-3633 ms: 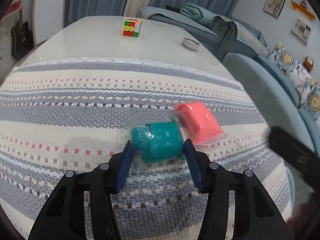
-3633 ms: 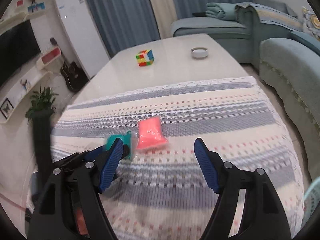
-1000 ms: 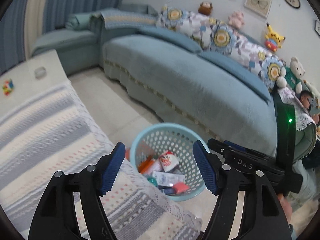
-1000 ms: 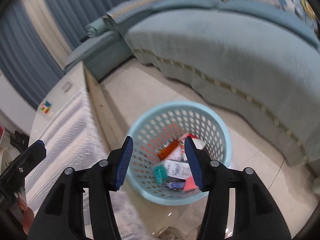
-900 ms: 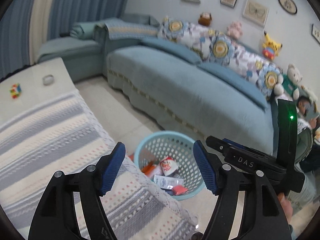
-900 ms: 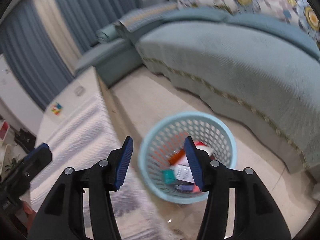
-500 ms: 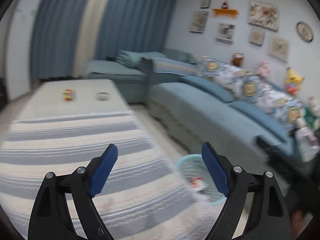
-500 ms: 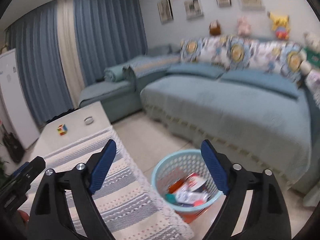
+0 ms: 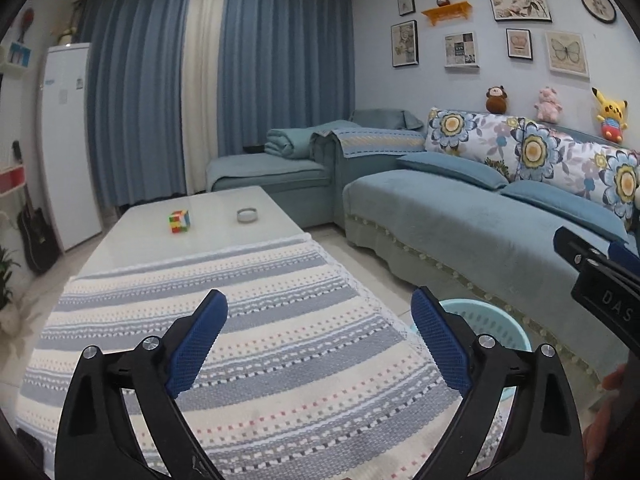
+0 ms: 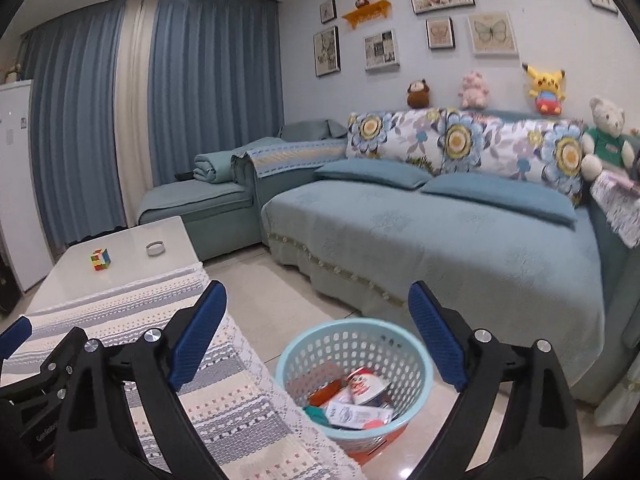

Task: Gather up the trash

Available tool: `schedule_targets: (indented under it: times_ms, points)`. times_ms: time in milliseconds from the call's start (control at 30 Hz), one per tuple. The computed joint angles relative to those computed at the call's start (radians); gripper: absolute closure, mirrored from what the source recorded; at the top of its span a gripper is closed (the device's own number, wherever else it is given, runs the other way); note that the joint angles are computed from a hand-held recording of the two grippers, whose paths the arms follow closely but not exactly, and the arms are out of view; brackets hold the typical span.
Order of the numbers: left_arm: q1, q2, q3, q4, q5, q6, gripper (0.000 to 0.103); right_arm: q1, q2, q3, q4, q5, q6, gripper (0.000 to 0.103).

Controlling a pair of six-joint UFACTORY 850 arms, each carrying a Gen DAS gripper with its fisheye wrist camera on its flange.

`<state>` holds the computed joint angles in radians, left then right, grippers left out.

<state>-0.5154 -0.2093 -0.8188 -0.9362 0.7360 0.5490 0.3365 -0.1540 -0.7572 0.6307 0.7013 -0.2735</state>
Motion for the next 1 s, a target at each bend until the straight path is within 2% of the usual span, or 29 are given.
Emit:
schedule_targets:
  times_ms: [100, 467, 1000]
  points:
    - [-0.002, -0.004, 0.0, -0.02, 0.017, 0.027, 0.01, -0.014, -0.015, -0.005, -0.011, -0.008, 0.019, 0.015]
    - [0.01, -0.011, -0.015, -0.026, -0.021, 0.002, 0.009, -0.038, -0.027, -0.01, -0.05, -0.057, 0.043, 0.015]
    - [0.014, -0.012, -0.015, -0.017, -0.032, -0.006, 0.008, -0.029, -0.045, -0.021, -0.04, -0.076, 0.011, 0.015]
